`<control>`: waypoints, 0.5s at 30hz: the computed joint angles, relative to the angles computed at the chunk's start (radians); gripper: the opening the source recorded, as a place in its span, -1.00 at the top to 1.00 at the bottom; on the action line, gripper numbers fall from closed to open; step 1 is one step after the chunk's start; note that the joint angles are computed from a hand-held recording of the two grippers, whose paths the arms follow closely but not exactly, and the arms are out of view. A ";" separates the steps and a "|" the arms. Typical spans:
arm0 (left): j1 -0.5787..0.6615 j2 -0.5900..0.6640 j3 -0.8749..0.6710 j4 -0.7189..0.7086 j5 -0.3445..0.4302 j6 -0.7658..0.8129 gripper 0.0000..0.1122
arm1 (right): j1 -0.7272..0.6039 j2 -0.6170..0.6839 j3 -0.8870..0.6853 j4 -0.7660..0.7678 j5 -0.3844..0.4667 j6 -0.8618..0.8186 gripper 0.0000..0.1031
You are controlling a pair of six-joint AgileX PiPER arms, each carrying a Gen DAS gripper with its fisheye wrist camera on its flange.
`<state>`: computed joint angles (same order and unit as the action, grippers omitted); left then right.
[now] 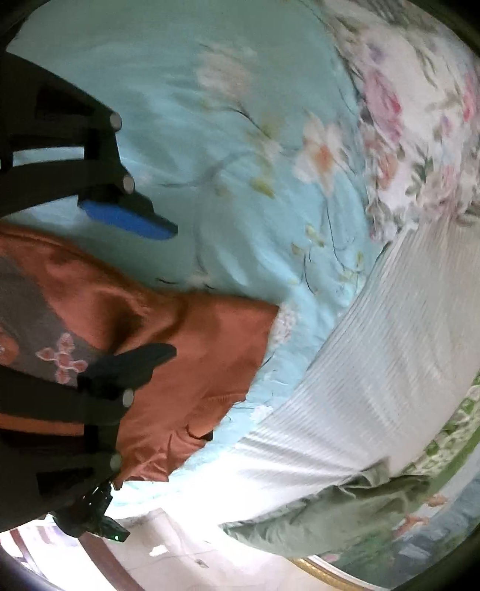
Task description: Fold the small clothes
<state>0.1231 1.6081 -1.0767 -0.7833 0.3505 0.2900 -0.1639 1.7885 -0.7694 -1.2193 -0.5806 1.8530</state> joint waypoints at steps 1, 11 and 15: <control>0.003 0.064 -0.100 0.083 0.060 -0.051 -0.08 | -0.001 0.000 0.002 0.004 -0.001 -0.005 0.79; -0.005 0.666 -0.995 0.331 0.642 -0.235 -0.05 | 0.010 -0.003 0.000 0.016 -0.005 -0.040 0.62; -0.039 0.629 -0.932 0.360 0.536 -0.160 0.86 | 0.045 -0.013 -0.029 -0.004 0.023 -0.070 0.88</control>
<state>0.0842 2.2375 -2.0087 -0.4233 0.8869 0.1305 -0.1185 1.7759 -0.7981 -1.2237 -0.5577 1.7825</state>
